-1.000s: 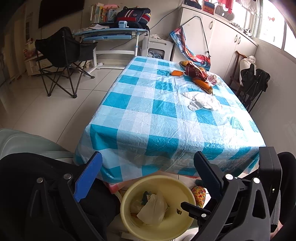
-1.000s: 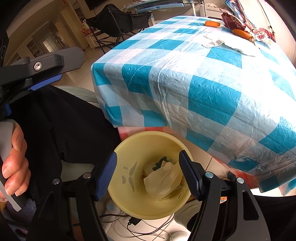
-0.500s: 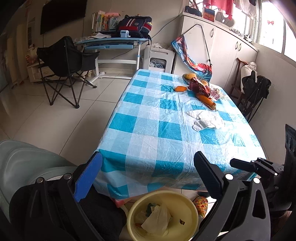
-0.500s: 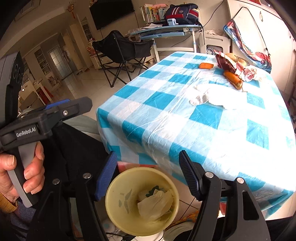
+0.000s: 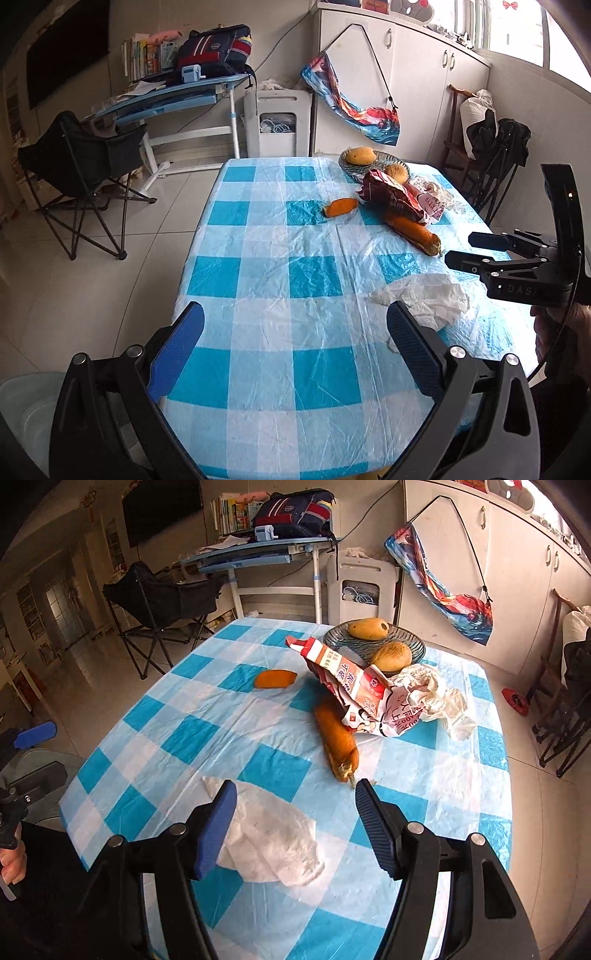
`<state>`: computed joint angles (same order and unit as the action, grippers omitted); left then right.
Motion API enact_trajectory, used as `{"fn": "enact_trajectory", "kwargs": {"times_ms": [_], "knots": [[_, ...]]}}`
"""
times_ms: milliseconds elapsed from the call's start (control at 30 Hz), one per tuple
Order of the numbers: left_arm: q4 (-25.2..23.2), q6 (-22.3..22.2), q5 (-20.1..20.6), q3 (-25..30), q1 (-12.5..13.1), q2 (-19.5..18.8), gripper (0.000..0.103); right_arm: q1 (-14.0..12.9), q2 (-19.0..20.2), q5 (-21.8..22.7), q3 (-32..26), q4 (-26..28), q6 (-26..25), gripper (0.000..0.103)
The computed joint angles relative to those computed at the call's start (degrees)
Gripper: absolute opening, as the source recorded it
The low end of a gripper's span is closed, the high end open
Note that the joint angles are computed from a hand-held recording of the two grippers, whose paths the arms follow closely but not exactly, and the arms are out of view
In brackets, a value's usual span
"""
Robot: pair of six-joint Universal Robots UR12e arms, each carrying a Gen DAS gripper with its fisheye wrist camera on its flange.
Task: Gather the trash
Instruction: 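Reach the left gripper to the lone orange carrot and grasp it, then carry the carrot with the left gripper and drop it into the yellow basin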
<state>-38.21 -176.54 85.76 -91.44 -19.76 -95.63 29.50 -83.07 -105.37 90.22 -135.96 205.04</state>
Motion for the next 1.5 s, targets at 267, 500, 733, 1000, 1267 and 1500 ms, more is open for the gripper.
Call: {"fn": "enact_trajectory", "kwargs": {"times_ms": [267,500,733,1000,1267,1500], "knots": [[-3.8,4.8,0.3,11.3,-1.5,-10.4,0.096,-2.7,-0.5,2.8,1.6,-1.1,0.2,0.062],[-6.3,10.6,1.1,18.8,-2.9,-17.5,0.096,-3.2,-1.8,13.7,1.8,0.1,-6.5,0.063],[-7.8,13.5,1.0,24.5,-4.1,-22.8,0.095,-1.0,1.3,13.6,-1.7,8.3,-16.2,0.063],[-10.9,11.9,-6.1,26.5,-3.6,-24.0,0.034,-0.7,1.6,13.8,-1.8,7.5,-18.0,0.045],[-14.2,9.2,-10.8,21.8,-1.9,-19.6,0.013,-0.6,0.3,14.1,-0.4,4.9,-14.9,0.01],[-12.2,5.4,-12.7,14.1,0.5,-13.0,0.013,-0.1,-1.4,16.6,1.9,-1.0,-9.9,0.01]]}}
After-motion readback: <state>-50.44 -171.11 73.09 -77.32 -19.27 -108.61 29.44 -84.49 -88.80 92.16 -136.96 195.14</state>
